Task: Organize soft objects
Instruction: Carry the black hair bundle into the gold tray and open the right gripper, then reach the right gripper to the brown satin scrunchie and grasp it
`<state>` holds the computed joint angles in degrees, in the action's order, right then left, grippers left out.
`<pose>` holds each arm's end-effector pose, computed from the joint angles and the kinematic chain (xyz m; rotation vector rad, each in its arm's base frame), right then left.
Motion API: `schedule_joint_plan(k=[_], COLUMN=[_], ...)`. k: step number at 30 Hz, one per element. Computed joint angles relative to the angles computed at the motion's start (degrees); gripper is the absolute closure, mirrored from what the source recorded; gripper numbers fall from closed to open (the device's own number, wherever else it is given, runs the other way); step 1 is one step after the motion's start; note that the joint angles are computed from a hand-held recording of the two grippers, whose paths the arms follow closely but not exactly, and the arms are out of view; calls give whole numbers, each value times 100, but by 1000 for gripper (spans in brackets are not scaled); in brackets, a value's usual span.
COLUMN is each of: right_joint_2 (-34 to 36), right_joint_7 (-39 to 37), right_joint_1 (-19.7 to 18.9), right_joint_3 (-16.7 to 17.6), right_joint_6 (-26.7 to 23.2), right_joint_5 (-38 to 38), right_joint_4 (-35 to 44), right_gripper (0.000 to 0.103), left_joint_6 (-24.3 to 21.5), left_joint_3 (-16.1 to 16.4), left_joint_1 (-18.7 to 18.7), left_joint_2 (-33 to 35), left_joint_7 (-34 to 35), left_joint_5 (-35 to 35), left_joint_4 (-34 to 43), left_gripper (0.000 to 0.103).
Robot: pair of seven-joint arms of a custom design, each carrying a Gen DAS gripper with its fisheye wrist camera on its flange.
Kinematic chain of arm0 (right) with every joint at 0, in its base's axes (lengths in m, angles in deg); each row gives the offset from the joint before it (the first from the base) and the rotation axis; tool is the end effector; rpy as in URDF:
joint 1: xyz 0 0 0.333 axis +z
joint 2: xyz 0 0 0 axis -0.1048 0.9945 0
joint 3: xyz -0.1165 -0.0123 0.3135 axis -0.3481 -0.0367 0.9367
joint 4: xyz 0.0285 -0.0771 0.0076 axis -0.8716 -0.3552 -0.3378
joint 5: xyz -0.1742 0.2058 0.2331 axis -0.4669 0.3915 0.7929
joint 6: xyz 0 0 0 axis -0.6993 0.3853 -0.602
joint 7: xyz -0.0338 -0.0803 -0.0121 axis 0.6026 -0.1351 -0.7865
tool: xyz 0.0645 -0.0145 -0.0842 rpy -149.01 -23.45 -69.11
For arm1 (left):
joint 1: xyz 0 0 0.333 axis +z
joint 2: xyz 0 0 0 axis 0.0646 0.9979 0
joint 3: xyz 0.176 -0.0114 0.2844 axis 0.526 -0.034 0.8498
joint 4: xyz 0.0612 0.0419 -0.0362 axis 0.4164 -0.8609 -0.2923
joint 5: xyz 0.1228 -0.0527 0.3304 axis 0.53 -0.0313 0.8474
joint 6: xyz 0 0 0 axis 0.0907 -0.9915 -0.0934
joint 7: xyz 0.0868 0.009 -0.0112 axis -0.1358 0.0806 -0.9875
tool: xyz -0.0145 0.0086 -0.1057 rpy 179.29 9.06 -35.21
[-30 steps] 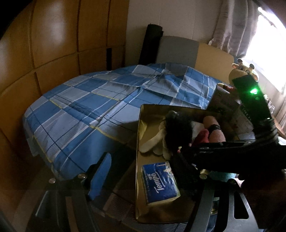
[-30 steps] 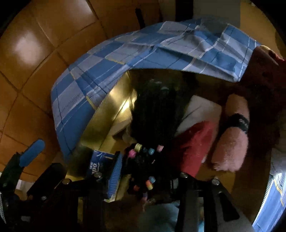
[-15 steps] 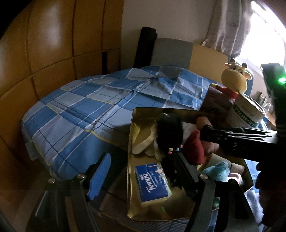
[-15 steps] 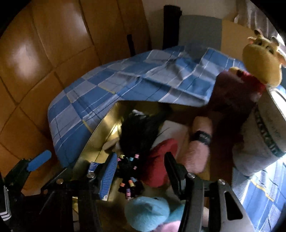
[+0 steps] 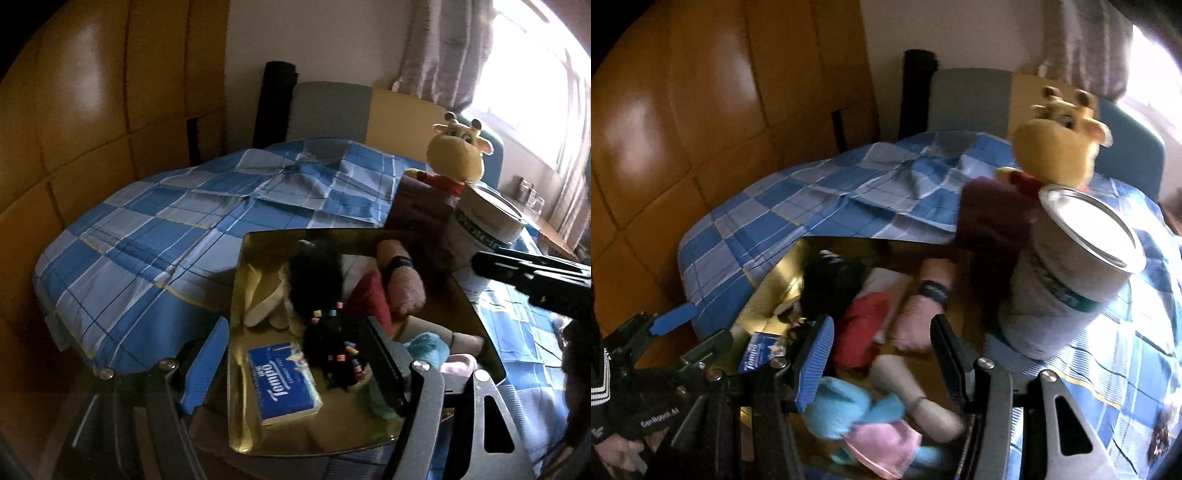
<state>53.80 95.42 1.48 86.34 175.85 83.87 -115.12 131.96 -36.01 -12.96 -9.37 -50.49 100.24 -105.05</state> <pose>0.7000 0.1783 0.4222 -2.0773 1.1407 -0.3459 0.5934 -0.2399 0.3892 -1.8970 1.4417 -0.7461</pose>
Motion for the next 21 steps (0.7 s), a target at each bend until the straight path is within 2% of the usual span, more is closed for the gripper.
schedule_joint_plan(k=[5, 10, 14, 19, 21], right_joint_2=[-87, -24, 93, 290, 392], right_joint_7=[123, 788, 1763, 3451, 4024], right_joint_1=[-242, -534, -814, -1274, -1526], right_joint_3=[-143, -509, -941, -1557, -1699], right_joint_6=[107, 48, -16, -97, -159], right_joint_5=[128, 113, -63, -304, -335], right_joint_4=[-108, 17, 166, 362, 445], right_gripper=[48, 48, 48, 48, 48], left_joint_6=[60, 140, 334, 518, 555], left_joint_3=[-47, -63, -30, 9, 2], left_joint_1=[-70, -203, -318, -495, -575], left_joint_2=[120, 326, 505, 783, 929], left_joint_7=[364, 920, 1344, 2021, 2369], left_joint_5=[-63, -287, -493, -952, -1197], left_joint_4=[248, 596, 864, 1270, 1481], left_gripper=[29, 29, 27, 27, 27])
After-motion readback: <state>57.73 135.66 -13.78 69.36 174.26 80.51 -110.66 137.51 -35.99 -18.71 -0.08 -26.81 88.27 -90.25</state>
